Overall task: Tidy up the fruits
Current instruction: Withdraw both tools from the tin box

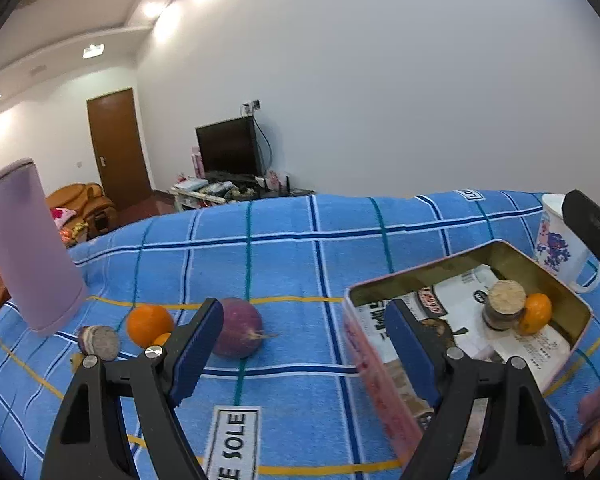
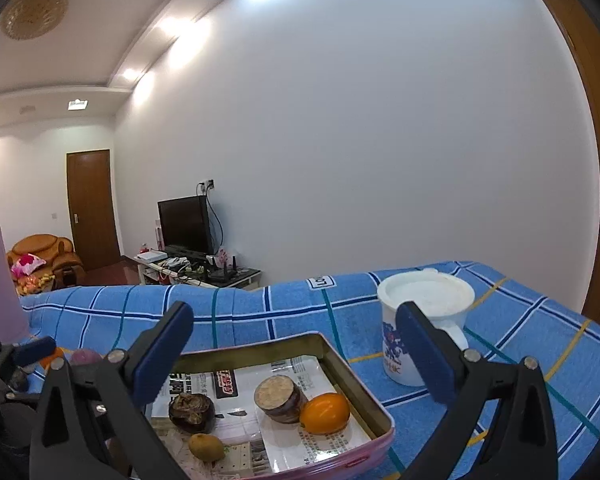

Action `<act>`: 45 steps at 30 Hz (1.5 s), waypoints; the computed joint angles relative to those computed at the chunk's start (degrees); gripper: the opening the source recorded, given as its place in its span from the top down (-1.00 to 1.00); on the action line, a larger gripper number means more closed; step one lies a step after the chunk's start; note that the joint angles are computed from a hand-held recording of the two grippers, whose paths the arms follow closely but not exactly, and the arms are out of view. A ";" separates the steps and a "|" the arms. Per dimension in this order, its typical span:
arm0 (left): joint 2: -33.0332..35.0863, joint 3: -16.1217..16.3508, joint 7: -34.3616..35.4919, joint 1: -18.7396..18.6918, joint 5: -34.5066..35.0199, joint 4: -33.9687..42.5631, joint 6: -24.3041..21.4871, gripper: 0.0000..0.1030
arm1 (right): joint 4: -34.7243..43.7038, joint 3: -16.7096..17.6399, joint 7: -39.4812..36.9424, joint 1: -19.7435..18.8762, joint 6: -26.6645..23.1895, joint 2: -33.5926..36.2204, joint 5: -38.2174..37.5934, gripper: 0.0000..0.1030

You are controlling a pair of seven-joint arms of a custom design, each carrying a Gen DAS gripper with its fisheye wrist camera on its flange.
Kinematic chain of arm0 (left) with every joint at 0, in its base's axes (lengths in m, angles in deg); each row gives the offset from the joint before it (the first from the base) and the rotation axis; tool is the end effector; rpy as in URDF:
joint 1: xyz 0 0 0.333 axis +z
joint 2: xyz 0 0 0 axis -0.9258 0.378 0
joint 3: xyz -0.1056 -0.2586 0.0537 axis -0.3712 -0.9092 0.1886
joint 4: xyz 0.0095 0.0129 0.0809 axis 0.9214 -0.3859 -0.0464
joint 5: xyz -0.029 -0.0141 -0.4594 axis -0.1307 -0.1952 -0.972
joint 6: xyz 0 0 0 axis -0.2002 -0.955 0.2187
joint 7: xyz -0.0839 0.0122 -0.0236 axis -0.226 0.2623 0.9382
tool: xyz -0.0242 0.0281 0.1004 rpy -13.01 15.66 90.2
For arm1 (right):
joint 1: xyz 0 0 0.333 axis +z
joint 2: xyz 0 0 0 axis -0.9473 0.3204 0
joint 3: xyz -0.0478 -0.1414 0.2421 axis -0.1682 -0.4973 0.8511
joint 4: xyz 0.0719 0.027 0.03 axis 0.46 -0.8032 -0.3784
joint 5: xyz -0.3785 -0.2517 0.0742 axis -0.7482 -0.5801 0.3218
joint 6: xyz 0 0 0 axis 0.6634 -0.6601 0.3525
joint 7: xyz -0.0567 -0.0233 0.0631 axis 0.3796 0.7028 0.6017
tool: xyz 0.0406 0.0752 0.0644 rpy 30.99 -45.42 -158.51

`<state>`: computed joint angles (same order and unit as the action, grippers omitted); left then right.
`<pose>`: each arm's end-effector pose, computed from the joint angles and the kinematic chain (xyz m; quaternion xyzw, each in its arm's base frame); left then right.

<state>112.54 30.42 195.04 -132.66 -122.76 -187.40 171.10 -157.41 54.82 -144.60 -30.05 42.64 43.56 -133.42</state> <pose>0.6006 -0.4245 0.3328 -0.4273 0.7396 -0.4185 0.3087 0.4886 0.4450 0.3554 -0.3621 0.6767 -0.5470 0.3343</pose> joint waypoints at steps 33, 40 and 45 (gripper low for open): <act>-4.36 -14.34 2.93 12.88 2.60 -2.12 1.84 -0.72 | -1.91 0.49 4.83 -1.16 2.49 -1.56 3.77 -1.00; -5.35 -16.72 5.25 14.91 1.16 -2.78 1.39 -0.73 | -0.87 0.76 3.09 -0.76 3.33 -0.67 3.23 -1.00; -6.14 -20.06 6.06 17.57 0.13 -4.04 5.01 -0.73 | 0.39 0.70 1.38 0.41 2.03 0.46 2.82 -1.00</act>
<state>106.40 10.36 201.10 -115.09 -122.63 -191.43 176.11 -157.02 55.52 -143.22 -29.64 44.67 44.02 -130.59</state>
